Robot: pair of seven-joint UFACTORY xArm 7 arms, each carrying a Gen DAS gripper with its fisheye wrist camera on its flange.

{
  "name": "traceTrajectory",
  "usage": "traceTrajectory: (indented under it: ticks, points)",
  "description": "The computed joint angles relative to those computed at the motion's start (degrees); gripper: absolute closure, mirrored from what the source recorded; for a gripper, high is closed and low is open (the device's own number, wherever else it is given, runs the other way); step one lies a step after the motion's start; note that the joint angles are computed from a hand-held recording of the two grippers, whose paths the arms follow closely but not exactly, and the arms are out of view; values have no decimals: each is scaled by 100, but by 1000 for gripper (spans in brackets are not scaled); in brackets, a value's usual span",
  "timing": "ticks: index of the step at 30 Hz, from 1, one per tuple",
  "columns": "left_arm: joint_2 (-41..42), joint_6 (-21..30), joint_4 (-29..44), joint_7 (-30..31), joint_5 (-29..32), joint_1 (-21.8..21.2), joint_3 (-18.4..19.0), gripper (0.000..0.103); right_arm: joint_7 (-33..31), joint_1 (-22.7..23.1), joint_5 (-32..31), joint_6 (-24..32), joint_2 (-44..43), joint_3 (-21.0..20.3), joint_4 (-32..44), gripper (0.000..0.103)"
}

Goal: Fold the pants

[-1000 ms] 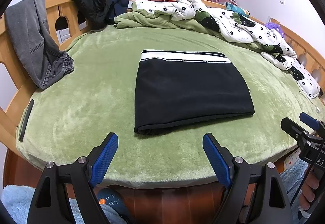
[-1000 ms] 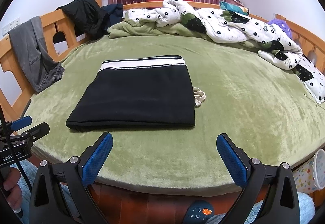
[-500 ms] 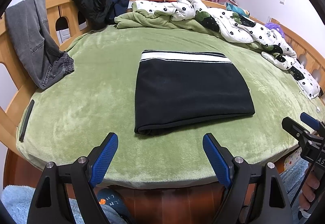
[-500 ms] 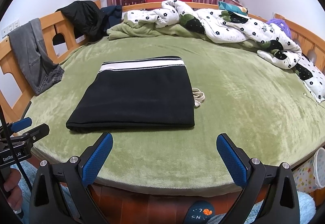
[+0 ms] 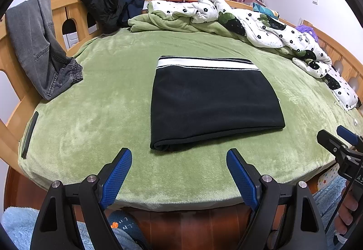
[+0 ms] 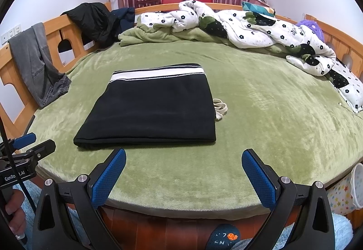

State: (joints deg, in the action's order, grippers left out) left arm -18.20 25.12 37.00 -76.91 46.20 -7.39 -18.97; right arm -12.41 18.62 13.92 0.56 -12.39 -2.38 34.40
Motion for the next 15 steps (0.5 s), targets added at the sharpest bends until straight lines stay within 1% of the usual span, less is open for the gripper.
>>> traceTrajectory:
  ticks: [4,13,15]
  points:
    - [-4,1,-1,-10,13,-1,1,19,63,-59,-57,-12,13,59,6,3]
    - [-7,-7,-6,-2,12,-2,10,19,-21,35,5,-7,2,-45,-4,3]
    - [-2,7,-1,-1,16,-1,1,19,11,-11,-22,-24,18,-2,2,3]
